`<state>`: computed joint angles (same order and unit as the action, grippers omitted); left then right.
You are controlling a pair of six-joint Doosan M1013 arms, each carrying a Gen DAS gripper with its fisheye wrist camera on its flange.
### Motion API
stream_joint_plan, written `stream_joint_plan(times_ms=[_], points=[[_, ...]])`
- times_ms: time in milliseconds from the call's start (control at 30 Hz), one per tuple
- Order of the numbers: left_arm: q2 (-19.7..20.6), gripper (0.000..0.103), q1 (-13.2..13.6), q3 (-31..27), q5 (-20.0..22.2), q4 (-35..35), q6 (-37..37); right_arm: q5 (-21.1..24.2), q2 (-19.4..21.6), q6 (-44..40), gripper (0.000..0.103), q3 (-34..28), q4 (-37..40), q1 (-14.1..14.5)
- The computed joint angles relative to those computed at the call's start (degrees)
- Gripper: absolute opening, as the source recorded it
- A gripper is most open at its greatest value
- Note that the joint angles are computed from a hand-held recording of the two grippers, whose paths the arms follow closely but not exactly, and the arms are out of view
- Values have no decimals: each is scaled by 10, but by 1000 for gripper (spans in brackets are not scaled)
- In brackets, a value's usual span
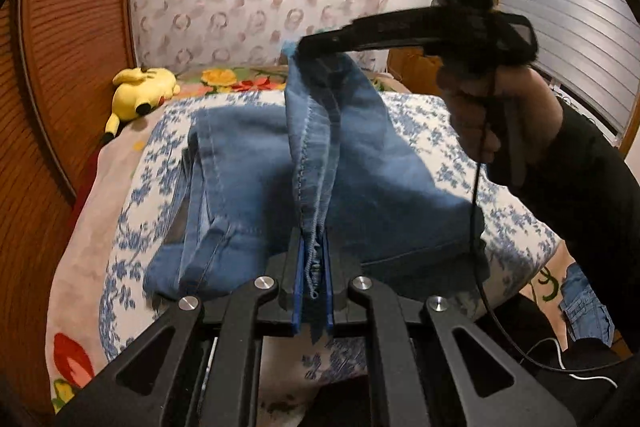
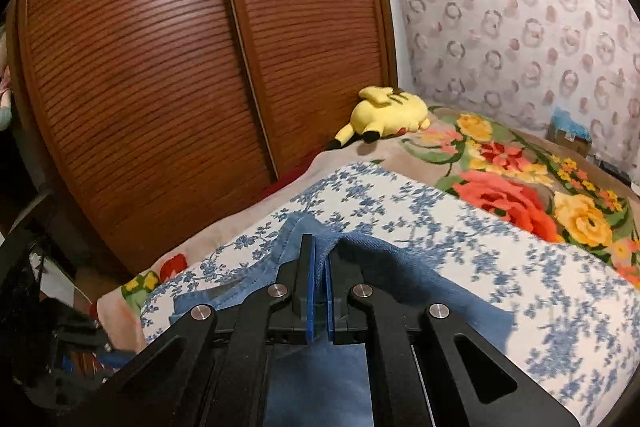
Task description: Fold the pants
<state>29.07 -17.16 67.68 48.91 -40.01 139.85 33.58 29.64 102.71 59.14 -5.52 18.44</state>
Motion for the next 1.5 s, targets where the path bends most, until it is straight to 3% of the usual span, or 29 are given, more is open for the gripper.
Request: stream_joint_plan(times_ms=[200, 633, 800, 900, 1067, 1233, 1500], points=[[10, 9, -1, -1, -9, 39, -37, -24, 20, 7, 4, -8, -15, 4], [15, 10, 0, -3, -9, 48, -56, 82, 76, -7, 5, -102, 18, 2], [23, 11, -1, -10, -24, 84, -96, 86, 84, -6, 7, -117, 68, -7], [28, 14, 1, -14, -19, 91, -108, 92, 93, -3, 15, -129, 96, -13], [29, 21, 2, -10, -19, 91, -108, 99, 98, -17, 44, -134, 106, -15], [42, 37, 4, -29, 7, 95, -126, 115, 89, -14, 51, -126, 98, -15], [34, 40, 2, -16, -24, 81, -120, 64, 21, 49, 52, -29, -26, -7]])
